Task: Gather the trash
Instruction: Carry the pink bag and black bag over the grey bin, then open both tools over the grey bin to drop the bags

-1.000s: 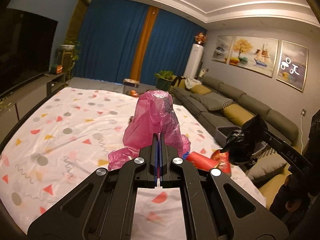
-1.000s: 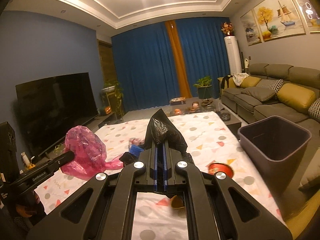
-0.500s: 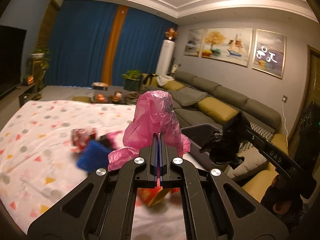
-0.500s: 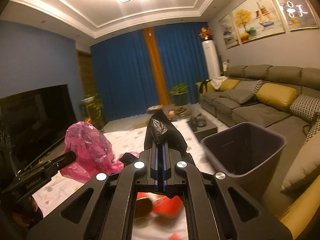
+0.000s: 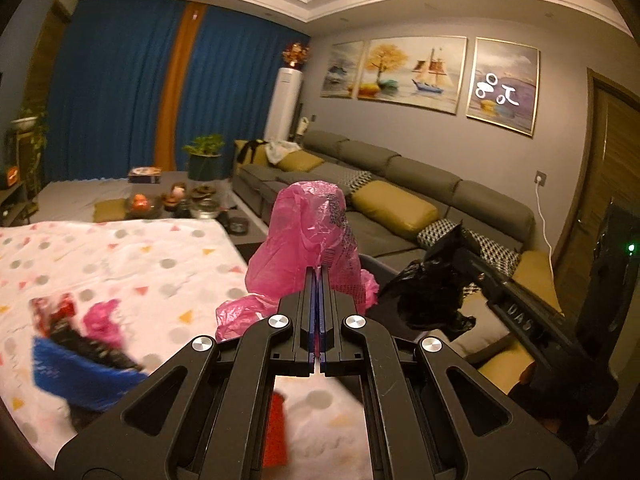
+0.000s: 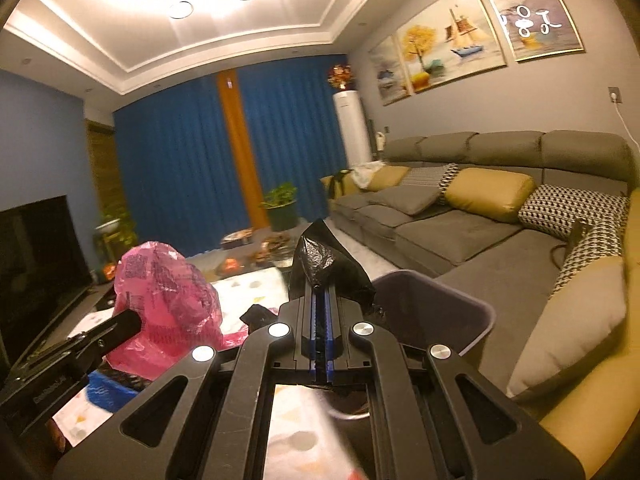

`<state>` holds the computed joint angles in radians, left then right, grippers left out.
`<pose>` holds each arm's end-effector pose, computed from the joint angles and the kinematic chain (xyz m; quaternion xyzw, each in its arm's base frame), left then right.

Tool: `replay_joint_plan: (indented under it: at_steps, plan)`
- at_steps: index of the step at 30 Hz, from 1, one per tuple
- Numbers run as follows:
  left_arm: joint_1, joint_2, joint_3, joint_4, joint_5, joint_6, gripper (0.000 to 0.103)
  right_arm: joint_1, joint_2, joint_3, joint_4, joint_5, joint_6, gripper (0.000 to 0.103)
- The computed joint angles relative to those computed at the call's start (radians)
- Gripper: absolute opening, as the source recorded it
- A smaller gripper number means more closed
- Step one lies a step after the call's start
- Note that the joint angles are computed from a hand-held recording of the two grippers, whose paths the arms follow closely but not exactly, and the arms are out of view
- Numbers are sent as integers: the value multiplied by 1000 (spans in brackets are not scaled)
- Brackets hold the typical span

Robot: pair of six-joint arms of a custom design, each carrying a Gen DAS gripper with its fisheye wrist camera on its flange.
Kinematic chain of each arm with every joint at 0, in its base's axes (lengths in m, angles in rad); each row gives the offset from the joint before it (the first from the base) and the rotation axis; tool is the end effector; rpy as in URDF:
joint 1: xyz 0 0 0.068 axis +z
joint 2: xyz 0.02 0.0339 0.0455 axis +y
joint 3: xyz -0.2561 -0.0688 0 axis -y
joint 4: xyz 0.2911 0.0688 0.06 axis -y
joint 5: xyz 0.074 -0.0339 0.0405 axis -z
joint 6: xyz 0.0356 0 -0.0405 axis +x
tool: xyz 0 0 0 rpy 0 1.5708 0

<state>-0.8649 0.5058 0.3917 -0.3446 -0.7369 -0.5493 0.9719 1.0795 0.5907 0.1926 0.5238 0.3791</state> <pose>0.1363 -0.1230 0.2196 -0.0632 0.8124 -0.0873 0.5731 0.1752 0.2251 0.2250 -0.0794 0.7874 0.1970 0.5786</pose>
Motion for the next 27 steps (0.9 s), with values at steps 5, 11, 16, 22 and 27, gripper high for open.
replay_joint_plan:
  at_steps: [5, 11, 16, 22, 27]
  plan:
    - [90, 228, 46, 185, 111, 38, 0, -97, 63, 4, 49, -63, 9, 4]
    - [159, 442, 109, 310, 188, 65, 0, -165, 128, -1, 102, -110, 13, 4]
    - [202, 547, 145, 361, 237, 70, 0, -205, 188, 16, 120, -139, 8, 4]
    - [229, 662, 187, 423, 286, 78, 0, -235, 250, 48, 120, -164, 13, 4]
    - [249, 713, 208, 436, 330, 69, 0, -246, 284, 69, 107, -179, 18, 4]
